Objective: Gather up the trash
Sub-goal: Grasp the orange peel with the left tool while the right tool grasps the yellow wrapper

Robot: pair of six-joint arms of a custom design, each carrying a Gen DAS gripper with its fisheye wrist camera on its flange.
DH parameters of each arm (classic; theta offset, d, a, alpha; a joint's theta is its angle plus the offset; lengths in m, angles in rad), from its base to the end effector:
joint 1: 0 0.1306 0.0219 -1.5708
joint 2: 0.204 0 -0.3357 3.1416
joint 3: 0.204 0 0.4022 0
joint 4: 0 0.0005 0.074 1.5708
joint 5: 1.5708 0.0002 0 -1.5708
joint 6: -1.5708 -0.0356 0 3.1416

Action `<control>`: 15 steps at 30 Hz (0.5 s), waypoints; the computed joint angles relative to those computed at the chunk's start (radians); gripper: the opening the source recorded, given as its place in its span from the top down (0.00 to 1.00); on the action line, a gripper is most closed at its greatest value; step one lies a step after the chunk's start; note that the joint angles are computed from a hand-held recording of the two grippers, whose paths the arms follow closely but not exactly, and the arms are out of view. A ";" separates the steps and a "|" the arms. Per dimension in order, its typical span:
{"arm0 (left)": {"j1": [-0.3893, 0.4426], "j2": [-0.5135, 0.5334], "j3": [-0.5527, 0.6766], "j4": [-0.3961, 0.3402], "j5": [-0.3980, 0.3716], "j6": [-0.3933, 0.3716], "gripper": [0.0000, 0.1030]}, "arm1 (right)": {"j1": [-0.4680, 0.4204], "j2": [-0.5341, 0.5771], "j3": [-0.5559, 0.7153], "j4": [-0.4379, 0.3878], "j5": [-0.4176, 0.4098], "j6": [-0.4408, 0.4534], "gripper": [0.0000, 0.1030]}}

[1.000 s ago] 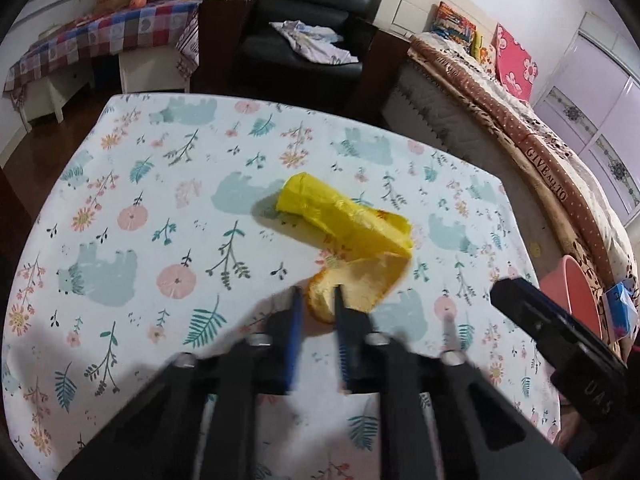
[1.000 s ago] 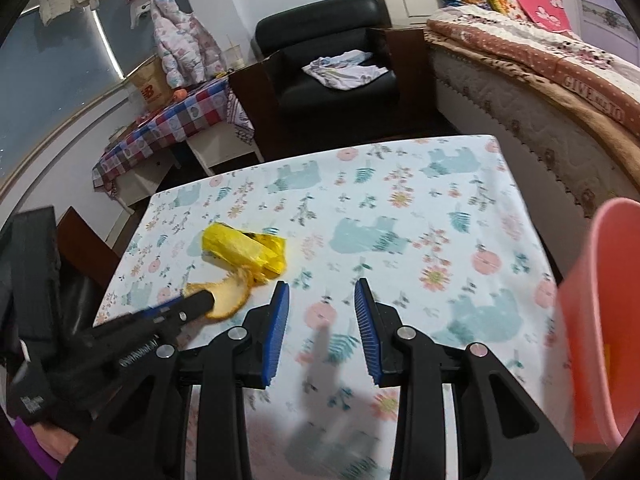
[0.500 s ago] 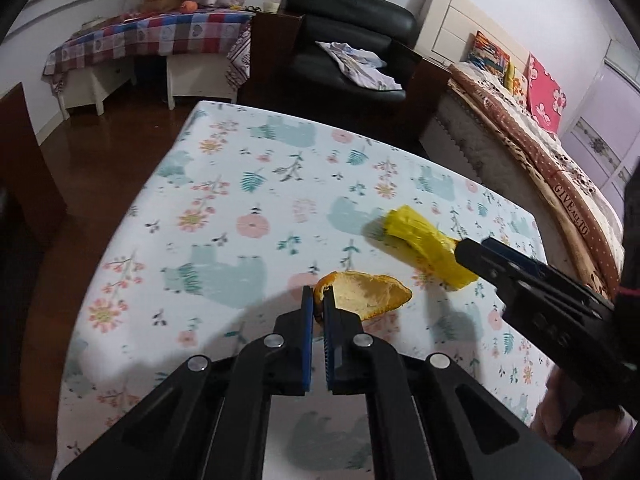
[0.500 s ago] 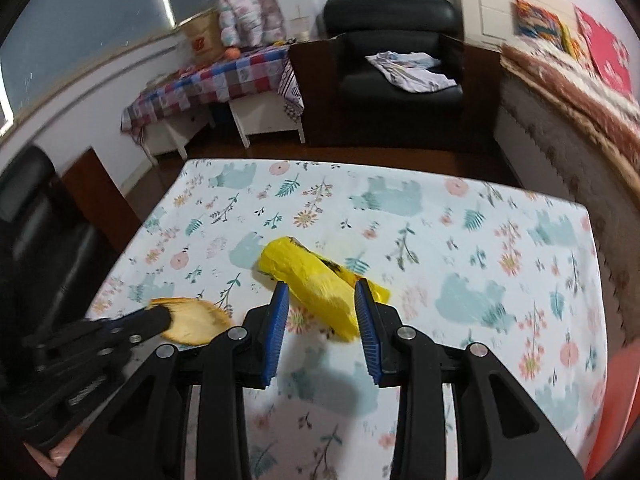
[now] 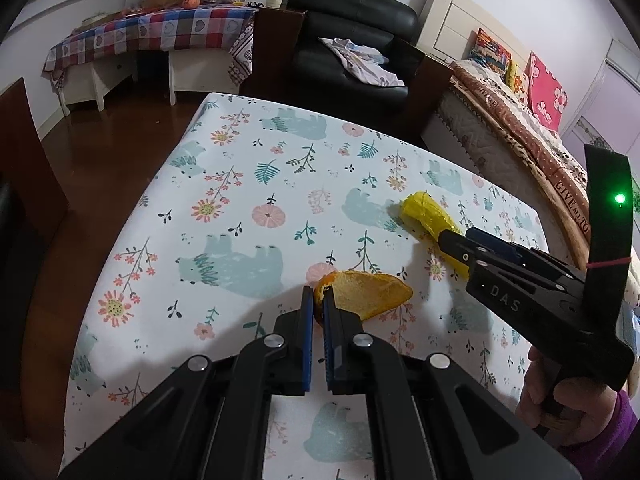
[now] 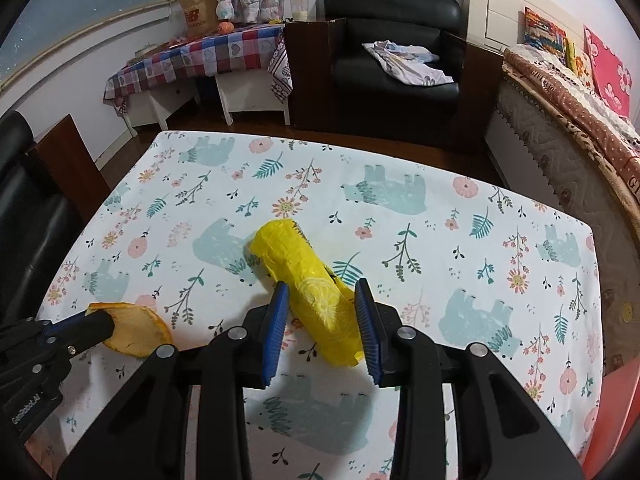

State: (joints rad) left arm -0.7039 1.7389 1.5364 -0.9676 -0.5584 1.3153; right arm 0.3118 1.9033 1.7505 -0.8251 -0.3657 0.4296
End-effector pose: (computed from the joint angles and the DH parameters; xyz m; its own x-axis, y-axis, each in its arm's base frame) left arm 0.4528 -0.3603 0.2664 -0.5561 -0.6043 -0.5706 -0.5802 0.7738 -0.2541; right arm 0.6156 0.2113 0.2689 -0.5191 -0.5760 -0.6315 -0.7621 0.6464 0.0369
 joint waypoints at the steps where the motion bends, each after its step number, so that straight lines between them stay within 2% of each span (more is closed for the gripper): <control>1: 0.000 0.000 0.001 -0.001 0.000 -0.001 0.96 | 0.000 0.002 0.002 -0.003 0.000 -0.002 0.66; 6: 0.000 0.003 0.007 -0.003 -0.001 -0.002 0.96 | 0.001 0.000 -0.006 0.003 -0.003 -0.001 0.68; 7: -0.001 0.003 0.007 -0.004 -0.003 -0.002 0.96 | 0.000 -0.002 -0.010 0.008 -0.004 0.001 0.74; 10: -0.006 0.005 0.014 -0.010 -0.007 -0.001 0.96 | -0.001 -0.017 -0.029 0.017 -0.005 0.008 0.83; 15: -0.015 0.008 0.031 -0.024 -0.021 -0.004 0.96 | -0.014 -0.061 -0.075 0.029 -0.036 0.009 0.89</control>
